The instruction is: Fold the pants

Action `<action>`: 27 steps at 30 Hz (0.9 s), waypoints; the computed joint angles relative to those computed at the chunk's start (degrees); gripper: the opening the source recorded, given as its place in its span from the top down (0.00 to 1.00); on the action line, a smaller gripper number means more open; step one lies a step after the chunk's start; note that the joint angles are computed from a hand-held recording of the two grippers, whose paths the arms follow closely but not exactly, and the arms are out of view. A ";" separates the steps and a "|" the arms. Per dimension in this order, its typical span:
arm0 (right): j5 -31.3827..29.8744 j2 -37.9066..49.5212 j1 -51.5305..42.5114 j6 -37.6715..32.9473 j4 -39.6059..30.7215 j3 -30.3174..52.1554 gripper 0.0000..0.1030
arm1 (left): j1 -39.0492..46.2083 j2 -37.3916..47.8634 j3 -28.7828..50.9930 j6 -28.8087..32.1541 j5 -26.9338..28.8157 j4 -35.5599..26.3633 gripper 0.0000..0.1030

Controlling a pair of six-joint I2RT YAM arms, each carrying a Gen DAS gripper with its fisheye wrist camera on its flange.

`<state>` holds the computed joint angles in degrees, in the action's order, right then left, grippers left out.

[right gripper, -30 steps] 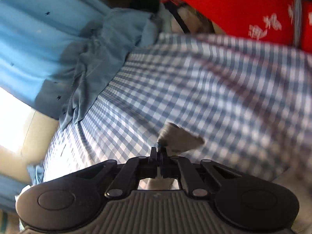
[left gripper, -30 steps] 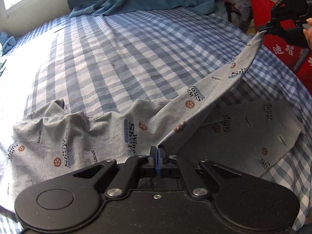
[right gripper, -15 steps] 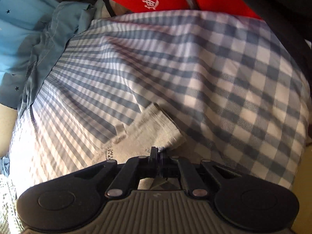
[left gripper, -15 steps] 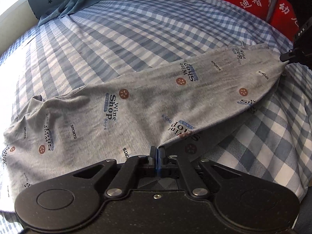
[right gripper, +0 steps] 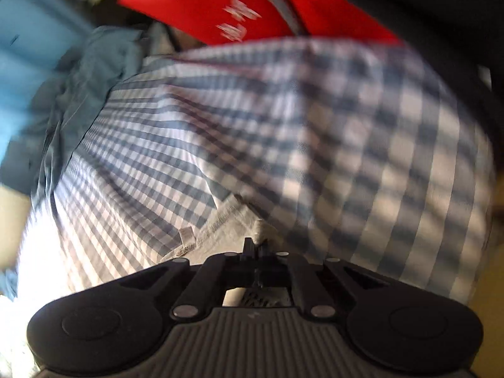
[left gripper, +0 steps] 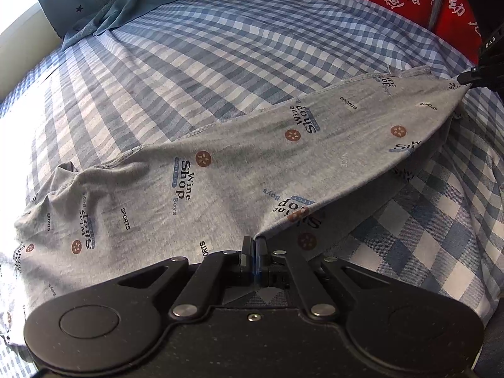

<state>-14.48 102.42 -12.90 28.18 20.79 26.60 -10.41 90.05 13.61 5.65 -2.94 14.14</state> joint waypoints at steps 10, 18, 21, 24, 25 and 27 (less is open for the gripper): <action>-8.33 0.94 -8.09 0.72 -1.25 -3.26 0.49 | 3.64 -3.35 -1.22 -5.61 7.58 -3.52 0.65; -20.33 16.07 -13.72 11.06 10.19 -1.11 0.42 | 1.56 -8.81 -2.41 -13.68 7.13 -7.14 0.44; -19.37 18.47 -13.06 15.22 14.24 -1.00 0.85 | 0.71 -10.50 -2.64 -14.31 6.68 -8.42 0.43; -15.62 15.22 -12.53 16.80 19.84 -4.51 0.96 | 0.41 -12.48 -2.95 -14.24 6.44 -9.53 0.43; -13.78 12.53 -11.87 14.98 20.09 -5.69 0.96 | 0.39 -13.27 -3.05 -14.30 6.33 -10.00 0.43; -9.87 5.48 -9.64 8.86 18.45 -7.77 0.96 | 0.88 -14.68 -3.49 -14.08 6.37 -10.50 0.43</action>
<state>-24.35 107.90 -22.54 37.03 39.24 18.83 -9.53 75.37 10.11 -8.43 3.43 3.64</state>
